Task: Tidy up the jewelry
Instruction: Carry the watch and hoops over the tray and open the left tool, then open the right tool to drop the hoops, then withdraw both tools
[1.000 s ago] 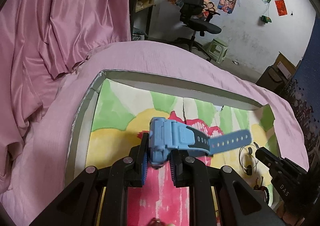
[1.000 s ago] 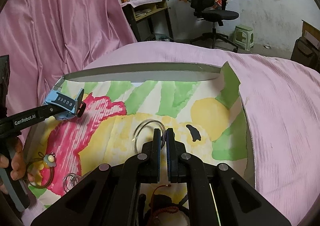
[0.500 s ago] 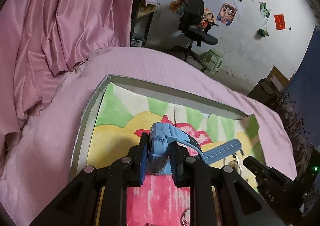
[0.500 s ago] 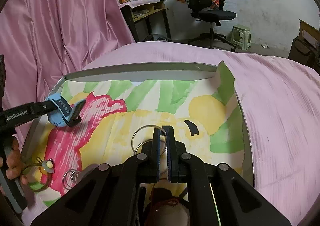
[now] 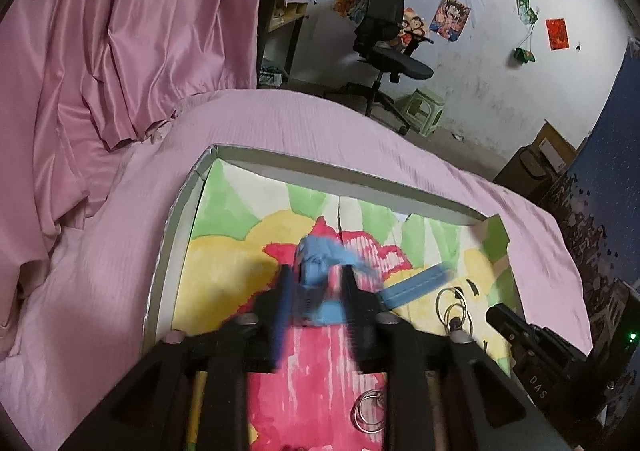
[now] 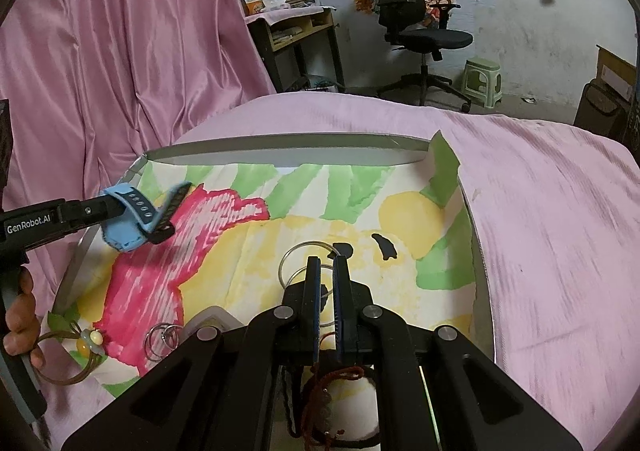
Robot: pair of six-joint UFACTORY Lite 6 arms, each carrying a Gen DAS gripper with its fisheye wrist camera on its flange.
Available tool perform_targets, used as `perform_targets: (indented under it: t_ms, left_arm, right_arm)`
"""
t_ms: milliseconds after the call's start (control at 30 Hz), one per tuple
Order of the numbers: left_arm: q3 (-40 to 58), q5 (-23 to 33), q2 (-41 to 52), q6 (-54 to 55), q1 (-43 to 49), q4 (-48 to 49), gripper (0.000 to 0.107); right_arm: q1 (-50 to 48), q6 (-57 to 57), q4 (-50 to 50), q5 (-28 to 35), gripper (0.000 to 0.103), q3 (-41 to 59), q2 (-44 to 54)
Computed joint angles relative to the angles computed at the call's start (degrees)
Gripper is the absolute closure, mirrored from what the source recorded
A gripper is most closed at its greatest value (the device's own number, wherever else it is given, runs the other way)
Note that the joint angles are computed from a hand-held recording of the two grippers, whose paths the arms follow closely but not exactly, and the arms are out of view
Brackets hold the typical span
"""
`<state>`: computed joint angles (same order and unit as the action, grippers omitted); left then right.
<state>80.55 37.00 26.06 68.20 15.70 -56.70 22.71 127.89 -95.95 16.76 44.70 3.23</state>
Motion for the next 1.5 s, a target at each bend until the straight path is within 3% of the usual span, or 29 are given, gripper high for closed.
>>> perform_targets:
  t_ms: [33,67,367,467,500,567,600,800,900,1033,1133,1233,1367,1500]
  left_arm:
    - [-0.69,-0.1,-0.53,1.33,0.31,-1.85,0.053]
    - [-1.55,-0.3,-1.07,2.96,0.58,-3.78,0.043]
    - [-8.11,1.92,-6.94,11.32,3.73,-10.91,0.043]
    - [-10.81,6.49,-9.45,12.15,7.09,-12.25,0.042]
    - [-12.25,8.24,-10.97,12.51,8.64,-12.55,0.042]
    - [-14.26,9.94,-12.97,13.53,10.48,-12.81,0.041]
    - [-15.72,10.52,-14.34,14.29,11.32,-12.88,0.04]
    - [-22.81,10.7,-18.36,18.15,13.91,-12.01,0.034]
    - [-24.34,12.79,-19.38,18.47,15.99,-10.46,0.034]
    - [-27.53,17.18,-22.82,21.76,20.85,-10.35,0.031]
    - [-30.63,20.12,-26.2,24.51,25.06,-9.53,0.03]
    - [-33.48,23.05,-28.87,28.39,29.37,-9.69,0.03]
    - [-40.08,28.03,-34.81,38.33,38.31,-11.94,0.026]
    - [-43.38,32.23,-38.25,45.13,46.58,-11.87,0.024]
  right_arm:
    - [-0.14,0.36,-0.34,-0.09,0.097,-0.14,-0.07]
    - [-0.31,0.86,-0.86,-0.19,0.097,-0.27,-0.05]
    - [0.42,9.29,-7.95,0.73,0.097,-3.21,-2.29]
    - [2.28,13.0,-10.56,2.32,0.097,-6.97,-6.57]
    - [3.13,12.5,-9.62,3.1,0.096,-8.02,-7.96]
    - [4.4,11.63,-8.05,4.4,0.081,-9.91,-10.74]
    - [5.6,10.7,-6.41,5.43,0.068,-11.16,-12.68]
    - [11.89,2.25,4.04,9.89,0.065,-14.19,-19.16]
    - [15.23,-0.37,8.01,12.24,0.055,-15.91,-21.88]
    - [22.51,-0.47,10.92,19.31,0.046,-20.33,-28.02]
    - [30.08,0.56,13.54,26.76,0.036,-23.25,-33.17]
    - [38.99,2.03,16.05,35.38,0.031,-24.51,-36.2]
    - [52.09,7.4,18.04,47.47,0.024,-24.45,-35.21]
    - [61.13,12.01,19.78,55.2,0.022,-23.31,-31.34]
